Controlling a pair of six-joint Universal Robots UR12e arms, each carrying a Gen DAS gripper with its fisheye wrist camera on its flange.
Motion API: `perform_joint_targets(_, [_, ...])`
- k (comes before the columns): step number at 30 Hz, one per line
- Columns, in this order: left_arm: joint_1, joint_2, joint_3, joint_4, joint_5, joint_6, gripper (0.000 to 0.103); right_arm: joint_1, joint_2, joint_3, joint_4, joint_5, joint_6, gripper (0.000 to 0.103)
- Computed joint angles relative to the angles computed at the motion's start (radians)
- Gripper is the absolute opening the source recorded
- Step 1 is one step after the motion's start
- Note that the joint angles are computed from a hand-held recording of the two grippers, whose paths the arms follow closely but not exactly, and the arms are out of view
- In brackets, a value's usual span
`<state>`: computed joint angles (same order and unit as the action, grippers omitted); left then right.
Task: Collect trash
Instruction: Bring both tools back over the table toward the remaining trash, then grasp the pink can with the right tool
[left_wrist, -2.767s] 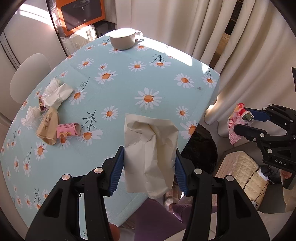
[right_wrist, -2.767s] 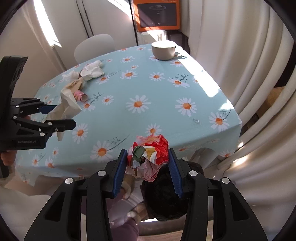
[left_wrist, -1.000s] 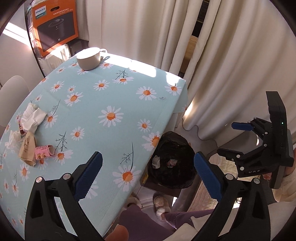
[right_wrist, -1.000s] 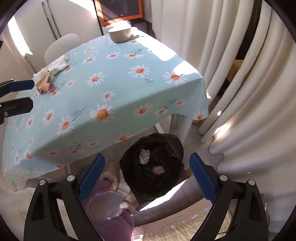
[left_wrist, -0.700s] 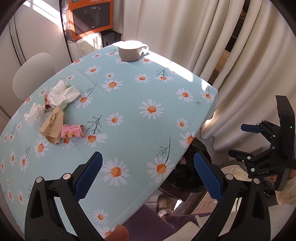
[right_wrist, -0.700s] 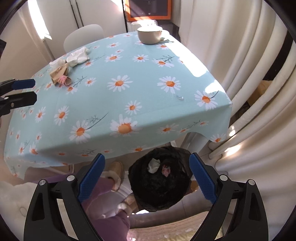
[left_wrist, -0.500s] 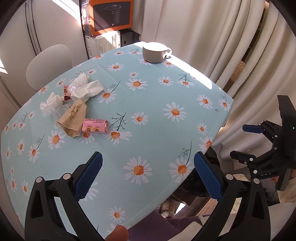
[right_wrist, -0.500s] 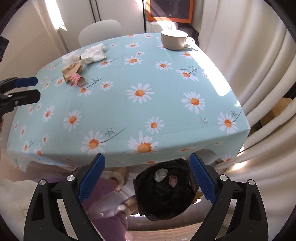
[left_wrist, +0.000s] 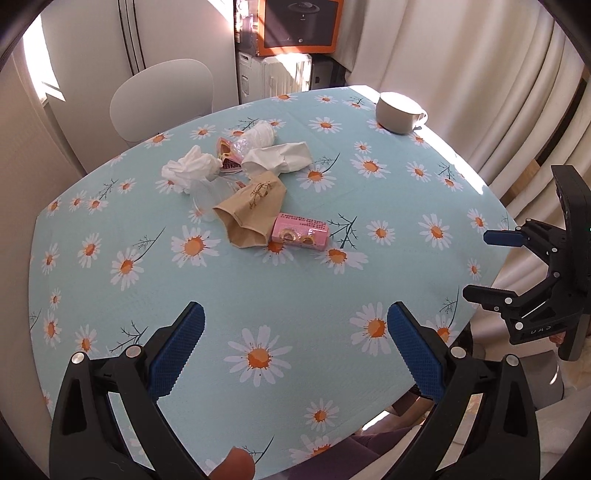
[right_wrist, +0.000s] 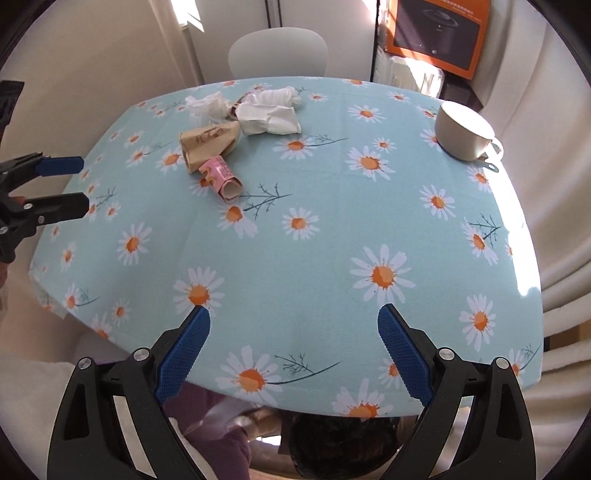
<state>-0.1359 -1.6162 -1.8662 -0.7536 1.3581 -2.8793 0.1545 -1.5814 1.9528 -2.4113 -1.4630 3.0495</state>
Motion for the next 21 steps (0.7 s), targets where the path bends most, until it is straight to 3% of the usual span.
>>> perform_joint_targets(7, [0.033,-0.003,-0.003,-0.013,0.02,-0.042,0.097,0.022,0.083,-0.081,0.035,0.066,-0.078,0.088])
perform_joint_targets(21, [0.063,-0.04,0.014,-0.032,0.066,-0.055,0.097,0.065,0.25,-0.261,0.102,0.097,-0.152,0.086])
